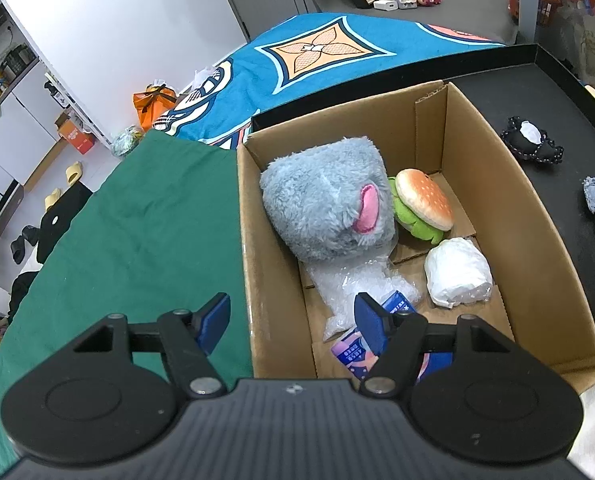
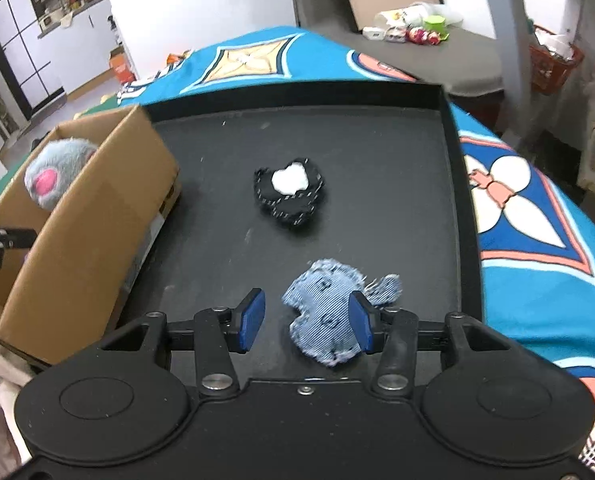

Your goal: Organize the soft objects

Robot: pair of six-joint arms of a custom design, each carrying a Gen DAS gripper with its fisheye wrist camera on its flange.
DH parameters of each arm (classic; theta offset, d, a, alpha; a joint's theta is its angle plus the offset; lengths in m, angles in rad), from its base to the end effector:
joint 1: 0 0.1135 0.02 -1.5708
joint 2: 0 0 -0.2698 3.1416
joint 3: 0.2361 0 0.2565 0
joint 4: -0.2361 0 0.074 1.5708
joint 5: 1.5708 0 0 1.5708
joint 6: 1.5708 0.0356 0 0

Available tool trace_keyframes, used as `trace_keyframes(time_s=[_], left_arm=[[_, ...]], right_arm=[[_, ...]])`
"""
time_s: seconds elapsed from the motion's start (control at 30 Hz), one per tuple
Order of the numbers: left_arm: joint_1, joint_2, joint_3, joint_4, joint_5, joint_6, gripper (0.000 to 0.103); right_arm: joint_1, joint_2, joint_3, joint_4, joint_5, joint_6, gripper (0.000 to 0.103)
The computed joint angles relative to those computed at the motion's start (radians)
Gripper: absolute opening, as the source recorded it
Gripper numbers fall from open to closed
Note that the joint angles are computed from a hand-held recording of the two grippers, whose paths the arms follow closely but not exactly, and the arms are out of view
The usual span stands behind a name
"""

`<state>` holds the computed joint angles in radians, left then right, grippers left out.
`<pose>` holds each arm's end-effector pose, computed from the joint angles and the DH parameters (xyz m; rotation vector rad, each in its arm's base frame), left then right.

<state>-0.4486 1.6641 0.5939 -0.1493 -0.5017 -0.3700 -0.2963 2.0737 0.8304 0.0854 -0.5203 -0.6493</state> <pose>0.2360 -0.0946 0.0934 -0.0159 2.5961 0.4265 0.3200 -0.0792 0.0370 -0.5812 2.4581 0.3571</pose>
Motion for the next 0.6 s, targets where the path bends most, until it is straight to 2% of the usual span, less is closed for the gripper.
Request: trace_keyframes(time_s=[0.37,0.47,0.57,0.6], left_arm=[[0.005,0.013,0.005,0.001,-0.001,0.005,0.067],[0.004,0.021,0.011,0.001,-0.002,0.007,0.067],[0.004,0.022,0.015,-0.003,-0.001,0.003,0.067],[0.003,0.022,0.015,-0.005,-0.002,0.003,0.067]], right_arm=[[0.046,0.034,-0.054,0.160,0.088,0.015,0.049],[0.055,0.041,-0.076,0.208,0.112,0.002,0.045],[0.060,0.042,-0.104,0.271,0.140,-0.022,0.030],[0.061,0.039,-0.108,0.280,0.150,-0.029,0.030]])
